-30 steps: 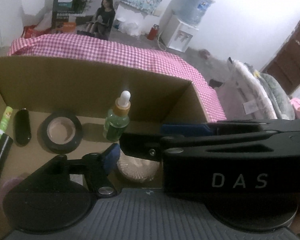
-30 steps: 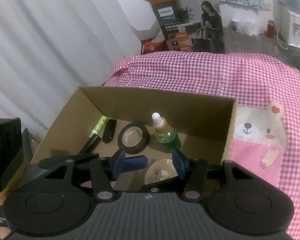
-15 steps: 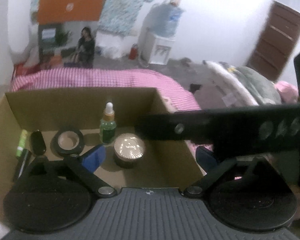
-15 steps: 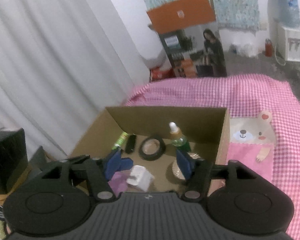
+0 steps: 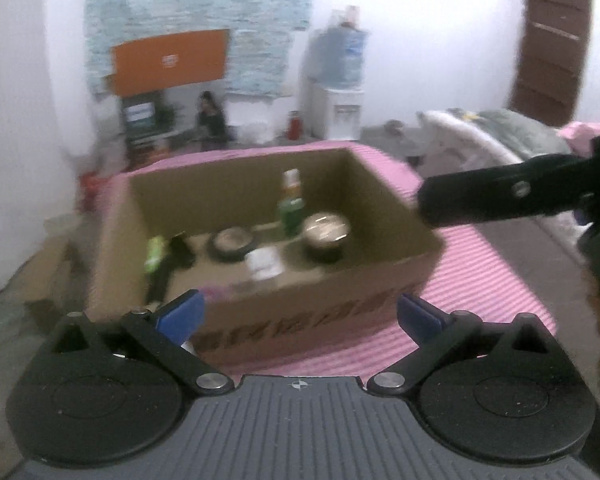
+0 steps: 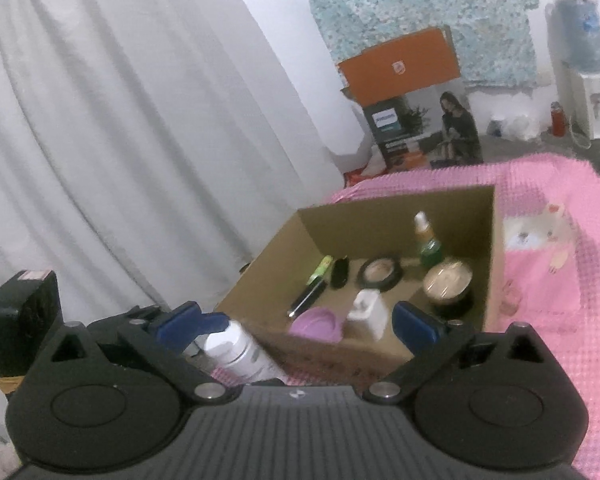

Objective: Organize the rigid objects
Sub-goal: 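Reach the right gripper to the white supplement bottle and close on it, then lift the white bottle with the right gripper and carry it over the box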

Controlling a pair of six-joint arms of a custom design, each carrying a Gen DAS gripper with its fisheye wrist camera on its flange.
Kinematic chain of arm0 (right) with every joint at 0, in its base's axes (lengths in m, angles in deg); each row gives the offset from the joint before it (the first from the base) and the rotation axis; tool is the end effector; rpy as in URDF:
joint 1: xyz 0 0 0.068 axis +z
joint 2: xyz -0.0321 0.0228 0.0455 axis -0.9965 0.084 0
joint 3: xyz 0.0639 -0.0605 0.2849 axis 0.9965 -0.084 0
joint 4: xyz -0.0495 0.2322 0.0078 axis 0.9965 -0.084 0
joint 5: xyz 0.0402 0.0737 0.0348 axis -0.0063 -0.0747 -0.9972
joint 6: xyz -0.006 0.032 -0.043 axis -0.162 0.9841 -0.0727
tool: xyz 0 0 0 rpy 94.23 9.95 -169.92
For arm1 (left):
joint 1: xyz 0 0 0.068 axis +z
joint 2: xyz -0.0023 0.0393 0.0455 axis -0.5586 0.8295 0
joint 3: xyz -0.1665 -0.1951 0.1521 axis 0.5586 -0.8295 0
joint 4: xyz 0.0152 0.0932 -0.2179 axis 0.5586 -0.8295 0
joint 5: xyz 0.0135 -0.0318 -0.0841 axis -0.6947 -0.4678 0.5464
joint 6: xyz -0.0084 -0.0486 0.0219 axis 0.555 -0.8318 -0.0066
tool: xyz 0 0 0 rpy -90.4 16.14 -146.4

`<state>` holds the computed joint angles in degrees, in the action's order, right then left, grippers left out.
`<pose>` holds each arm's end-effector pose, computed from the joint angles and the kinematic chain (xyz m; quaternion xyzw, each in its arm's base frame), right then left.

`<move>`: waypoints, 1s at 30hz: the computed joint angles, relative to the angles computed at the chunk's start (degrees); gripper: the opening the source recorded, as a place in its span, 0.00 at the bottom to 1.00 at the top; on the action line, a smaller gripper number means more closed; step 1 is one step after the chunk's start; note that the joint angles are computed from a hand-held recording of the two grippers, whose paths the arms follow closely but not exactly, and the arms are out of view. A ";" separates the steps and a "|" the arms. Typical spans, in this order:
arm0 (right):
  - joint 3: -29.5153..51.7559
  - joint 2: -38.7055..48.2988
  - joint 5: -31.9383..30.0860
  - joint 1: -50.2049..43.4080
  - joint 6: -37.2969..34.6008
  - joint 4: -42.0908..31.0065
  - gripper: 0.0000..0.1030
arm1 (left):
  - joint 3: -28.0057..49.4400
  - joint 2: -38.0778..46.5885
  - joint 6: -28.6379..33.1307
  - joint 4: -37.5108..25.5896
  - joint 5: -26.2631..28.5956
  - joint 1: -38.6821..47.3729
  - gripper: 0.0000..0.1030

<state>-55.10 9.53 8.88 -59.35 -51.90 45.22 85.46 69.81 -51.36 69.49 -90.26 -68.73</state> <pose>0.1944 0.0978 0.1575 -0.0160 0.8366 0.2776 0.4719 0.2343 -0.1622 0.1380 0.2502 0.8632 -0.1333 0.4178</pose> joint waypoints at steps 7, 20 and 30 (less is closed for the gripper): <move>5.57 10.32 -0.83 3.96 2.54 2.49 1.00 | -6.50 2.55 -0.45 8.79 -4.40 4.94 1.00; 30.32 32.65 -6.89 8.06 8.88 -7.56 0.84 | -3.47 16.31 2.40 18.97 -3.41 10.59 0.93; 32.80 35.96 -9.33 7.54 11.97 -7.54 0.55 | -2.36 16.94 -0.06 16.93 -0.28 10.93 0.55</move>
